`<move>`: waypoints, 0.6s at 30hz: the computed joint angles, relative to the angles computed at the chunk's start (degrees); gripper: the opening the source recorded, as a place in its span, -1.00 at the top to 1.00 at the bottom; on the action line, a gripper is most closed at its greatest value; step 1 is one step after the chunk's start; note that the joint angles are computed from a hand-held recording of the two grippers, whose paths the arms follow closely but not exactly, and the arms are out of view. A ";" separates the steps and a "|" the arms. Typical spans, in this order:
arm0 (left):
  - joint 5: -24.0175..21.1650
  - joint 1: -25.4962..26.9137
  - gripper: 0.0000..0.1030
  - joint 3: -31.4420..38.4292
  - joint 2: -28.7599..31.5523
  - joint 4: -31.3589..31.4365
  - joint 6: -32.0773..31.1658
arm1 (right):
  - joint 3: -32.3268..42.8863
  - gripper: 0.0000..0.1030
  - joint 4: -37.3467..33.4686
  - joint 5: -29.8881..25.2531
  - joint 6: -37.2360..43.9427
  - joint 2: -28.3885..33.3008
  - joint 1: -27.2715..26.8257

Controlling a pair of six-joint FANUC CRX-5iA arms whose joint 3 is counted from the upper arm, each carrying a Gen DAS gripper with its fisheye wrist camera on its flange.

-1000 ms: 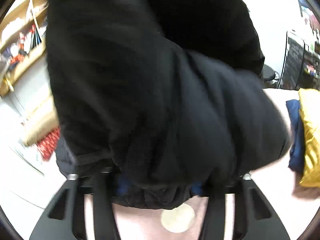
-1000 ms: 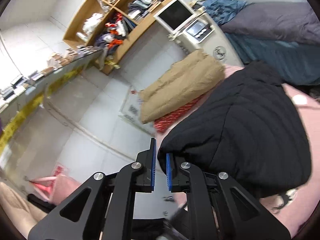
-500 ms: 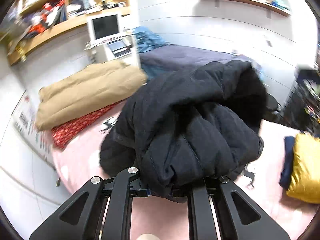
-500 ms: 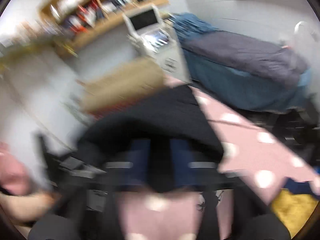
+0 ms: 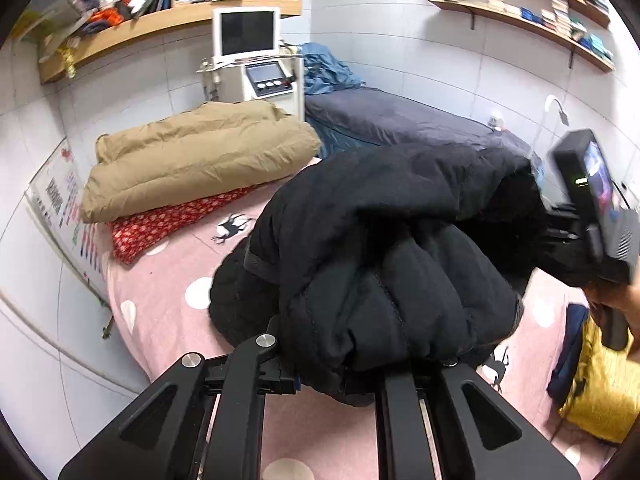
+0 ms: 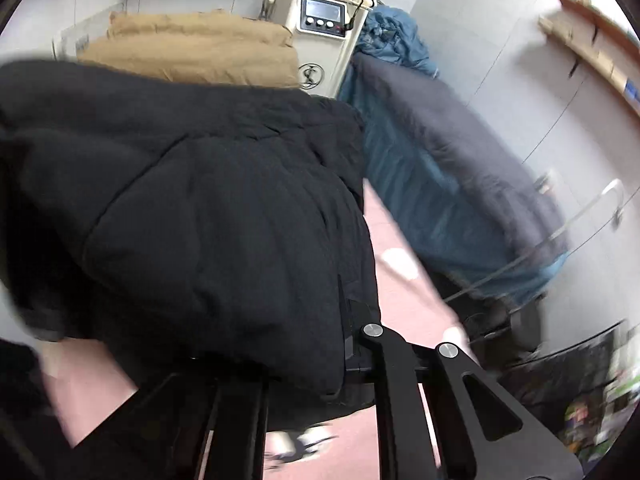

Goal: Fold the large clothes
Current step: 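Lift the black jacket with both grippers and shake it out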

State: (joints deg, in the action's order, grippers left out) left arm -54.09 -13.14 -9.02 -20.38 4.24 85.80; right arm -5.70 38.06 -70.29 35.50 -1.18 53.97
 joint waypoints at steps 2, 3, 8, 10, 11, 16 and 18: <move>-0.99 1.57 0.79 0.93 -0.16 0.13 0.55 | -0.62 0.82 -1.11 3.70 0.62 -3.80 1.88; -1.22 2.21 0.79 1.25 -0.35 0.02 0.64 | -0.13 0.83 -1.37 3.94 2.02 -5.04 3.17; -0.18 8.26 0.79 3.25 -3.23 -0.03 0.30 | 4.19 0.82 -6.48 12.64 6.95 -14.62 11.29; 1.31 7.75 0.79 5.62 -4.46 -4.04 1.52 | 5.39 0.83 -7.71 16.96 7.10 -16.98 13.47; 2.73 8.15 0.79 6.69 -5.34 -4.45 2.09 | 5.59 0.83 -8.69 20.93 6.53 -18.48 13.89; 10.95 9.76 0.79 11.71 -7.61 -1.83 3.41 | 8.30 0.84 -16.99 39.74 13.85 -21.70 14.82; 14.79 8.55 0.79 14.69 -7.24 -0.83 2.91 | 8.84 0.85 -19.06 45.01 18.32 -22.59 15.91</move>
State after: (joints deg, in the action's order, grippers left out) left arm -39.30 -4.59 5.67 -27.62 3.41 88.70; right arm 3.13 19.00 -25.29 53.82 -23.77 69.88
